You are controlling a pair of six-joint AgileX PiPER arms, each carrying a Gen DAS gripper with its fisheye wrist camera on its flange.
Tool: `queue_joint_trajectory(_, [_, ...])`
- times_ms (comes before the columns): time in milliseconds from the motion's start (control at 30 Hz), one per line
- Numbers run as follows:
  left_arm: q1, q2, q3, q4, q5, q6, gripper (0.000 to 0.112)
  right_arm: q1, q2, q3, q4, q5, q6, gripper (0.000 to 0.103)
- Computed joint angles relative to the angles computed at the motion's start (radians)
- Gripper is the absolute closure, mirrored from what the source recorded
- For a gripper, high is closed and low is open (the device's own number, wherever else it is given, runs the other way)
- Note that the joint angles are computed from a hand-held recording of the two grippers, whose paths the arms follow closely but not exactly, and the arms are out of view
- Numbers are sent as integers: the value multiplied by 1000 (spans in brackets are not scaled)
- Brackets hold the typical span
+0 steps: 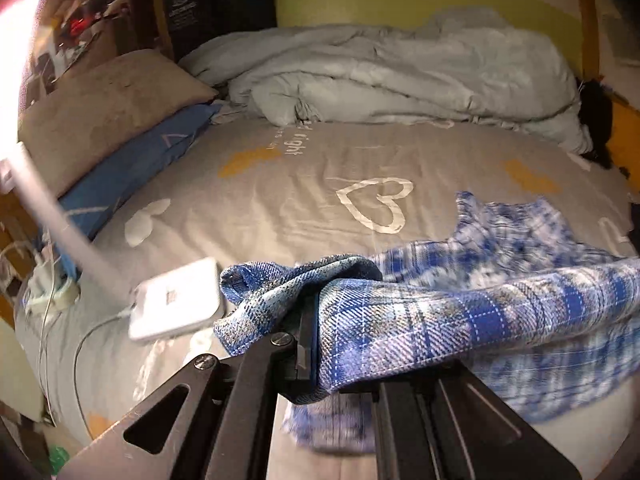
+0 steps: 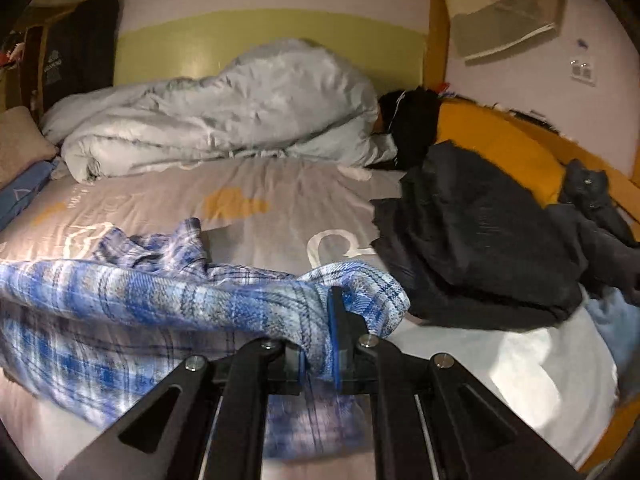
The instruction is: Fold large clothes
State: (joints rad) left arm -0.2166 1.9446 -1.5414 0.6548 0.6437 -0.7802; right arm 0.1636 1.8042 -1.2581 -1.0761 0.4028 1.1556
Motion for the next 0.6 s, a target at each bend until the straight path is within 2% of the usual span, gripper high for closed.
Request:
queue_joint_trajectory(100, [18, 117, -142, -68, 35, 78, 107, -19, 101, -108, 118, 0, -139, 95])
queue_joint_trajectory(233, [31, 270, -331, -125, 84, 156, 107, -27, 211, -227, 177, 21, -231, 95])
queue_joint_trajectory(367, [39, 378, -446, -135, 102, 176, 107, -27, 300, -344, 239, 53, -317, 95])
queue_joint_trajectory(400, [36, 397, -467, -130, 110, 186, 107, -28, 318, -372, 266, 63, -343, 95])
queue_joint_trajectory(500, [26, 393, -421, -43, 40, 126, 105, -37, 355, -411, 334, 76, -398, 94])
queue_joint_trajectory(567, [21, 396, -419, -16, 44, 98, 104, -47, 352, -396, 349, 56, -410, 94])
queue_joint_trajectory(600, [20, 378, -389, -7, 25, 74, 104, -57, 336, -377, 382, 30, -432, 91])
